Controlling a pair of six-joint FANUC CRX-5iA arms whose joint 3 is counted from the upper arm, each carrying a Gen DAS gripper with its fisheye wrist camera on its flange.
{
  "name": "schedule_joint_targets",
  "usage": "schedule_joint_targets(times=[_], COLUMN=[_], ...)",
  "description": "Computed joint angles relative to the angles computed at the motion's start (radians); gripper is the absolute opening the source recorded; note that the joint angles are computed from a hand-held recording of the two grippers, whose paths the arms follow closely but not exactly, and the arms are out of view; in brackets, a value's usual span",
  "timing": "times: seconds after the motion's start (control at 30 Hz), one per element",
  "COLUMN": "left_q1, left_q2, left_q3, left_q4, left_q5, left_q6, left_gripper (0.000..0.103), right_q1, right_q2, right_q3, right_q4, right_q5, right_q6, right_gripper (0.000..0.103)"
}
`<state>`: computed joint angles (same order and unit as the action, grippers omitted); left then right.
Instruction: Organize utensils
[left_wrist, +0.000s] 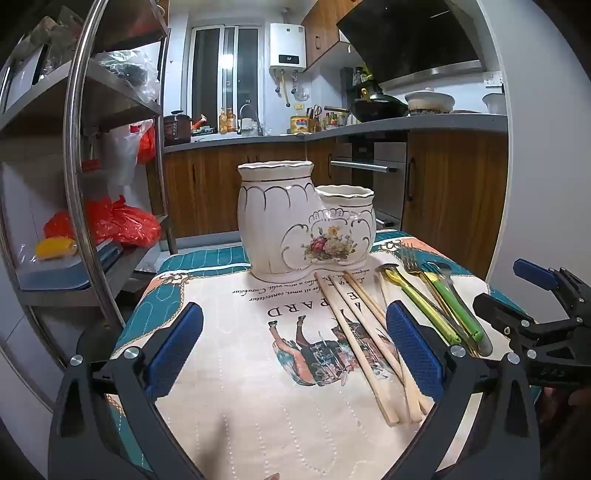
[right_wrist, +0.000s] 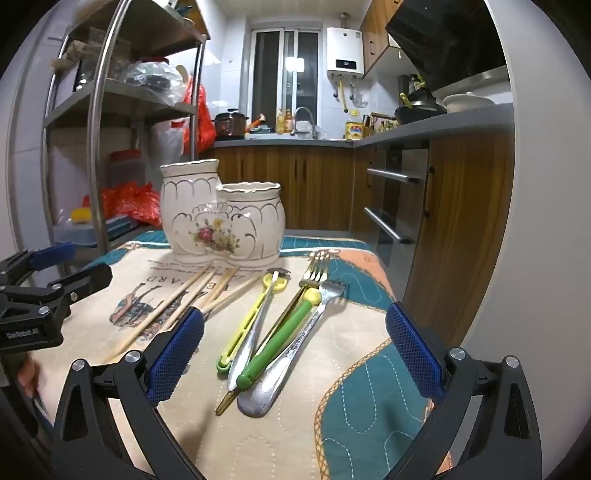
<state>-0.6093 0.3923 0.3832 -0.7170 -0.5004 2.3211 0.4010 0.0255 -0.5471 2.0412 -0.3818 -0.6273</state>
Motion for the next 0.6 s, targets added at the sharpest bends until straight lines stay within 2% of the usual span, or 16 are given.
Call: schedule_joint_targets(times=[0.27,0.57,0.6], left_q1=[0.001,-0.02,-0.003], left_q2=[-0.003,0.004,0.011], left_q3=[-0.005,0.011,0.01], left_q4=[0.0,-0.027,-0.001], left_q5=[0.007,-0.02,0.003], left_q6=[0.009,0.022,0.012], left_gripper=[0.098,0.098,0.098], right_q1=[-0.004,-0.033,-0.017], right_q2=[0.001,-0.004,0.0], right_q3=[0.001,-0.001,0.001], right_q4=[0.013,0.063,0.04], right_q5=[0.002,0.032,0.014], right_q6=[-0.02,-0.064,-0.047], right_gripper=[0.098,0.098,0.098])
